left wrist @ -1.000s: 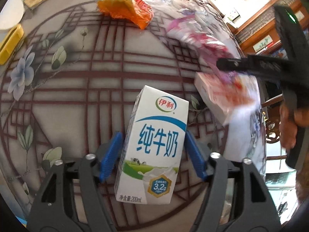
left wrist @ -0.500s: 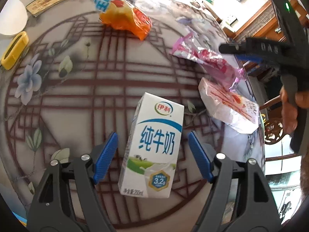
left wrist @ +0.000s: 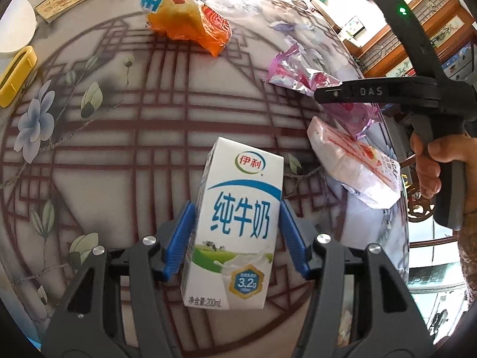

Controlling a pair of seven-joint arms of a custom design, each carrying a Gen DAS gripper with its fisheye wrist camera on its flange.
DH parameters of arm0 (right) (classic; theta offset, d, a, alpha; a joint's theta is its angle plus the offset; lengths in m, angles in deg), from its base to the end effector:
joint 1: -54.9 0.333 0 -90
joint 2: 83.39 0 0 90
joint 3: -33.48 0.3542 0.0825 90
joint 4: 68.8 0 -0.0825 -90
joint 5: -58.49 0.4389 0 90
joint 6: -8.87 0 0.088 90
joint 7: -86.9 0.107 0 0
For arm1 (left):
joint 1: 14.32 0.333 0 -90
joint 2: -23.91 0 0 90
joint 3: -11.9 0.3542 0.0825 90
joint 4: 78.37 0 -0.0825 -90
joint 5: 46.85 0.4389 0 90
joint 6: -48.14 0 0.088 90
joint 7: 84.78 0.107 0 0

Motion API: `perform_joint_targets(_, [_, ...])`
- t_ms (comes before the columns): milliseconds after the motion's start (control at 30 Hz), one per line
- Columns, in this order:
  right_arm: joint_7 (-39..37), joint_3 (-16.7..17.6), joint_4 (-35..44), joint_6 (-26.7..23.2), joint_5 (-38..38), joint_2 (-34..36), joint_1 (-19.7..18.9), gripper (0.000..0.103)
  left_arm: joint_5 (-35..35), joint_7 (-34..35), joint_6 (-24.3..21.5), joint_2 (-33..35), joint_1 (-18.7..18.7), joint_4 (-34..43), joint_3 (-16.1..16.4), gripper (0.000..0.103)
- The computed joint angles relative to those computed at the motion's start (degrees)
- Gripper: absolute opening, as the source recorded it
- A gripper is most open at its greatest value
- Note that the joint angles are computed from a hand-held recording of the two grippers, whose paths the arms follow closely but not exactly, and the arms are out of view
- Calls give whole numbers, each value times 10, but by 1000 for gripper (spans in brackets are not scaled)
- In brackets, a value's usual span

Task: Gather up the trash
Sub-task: 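Carry the milk carton and pink wrapper over the red bucket and open both grippers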

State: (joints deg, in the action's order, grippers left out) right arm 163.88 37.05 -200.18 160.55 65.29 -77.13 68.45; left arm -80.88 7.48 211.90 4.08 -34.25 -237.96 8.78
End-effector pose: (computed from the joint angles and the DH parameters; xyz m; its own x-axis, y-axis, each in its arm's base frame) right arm 0.5634 0.1701 0.3249 0.4177 -0.9080 -0.0307 -0.8825 -0.3975 -0.2513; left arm 0.3995 -0.1355 0.3448 0.0324 -0.9422 0.3335 -0.9348 -0.1466 -0.3234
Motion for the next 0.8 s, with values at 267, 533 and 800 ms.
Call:
perform_joint_targets(267, [-80,2,-73,33,128,-101,6,21,39,-36,-2,-16,17,-8,-15,56])
perform_joint_targets(533, [-105,-26,-153,30,201,-209,44,21,88,-78,-3,-61,18,-22,-23,56])
perform_joint_targets(800, [-60,-46,-232,20,200,-306,56,21,115,-100,-5,-95,-6,-31,-18,56])
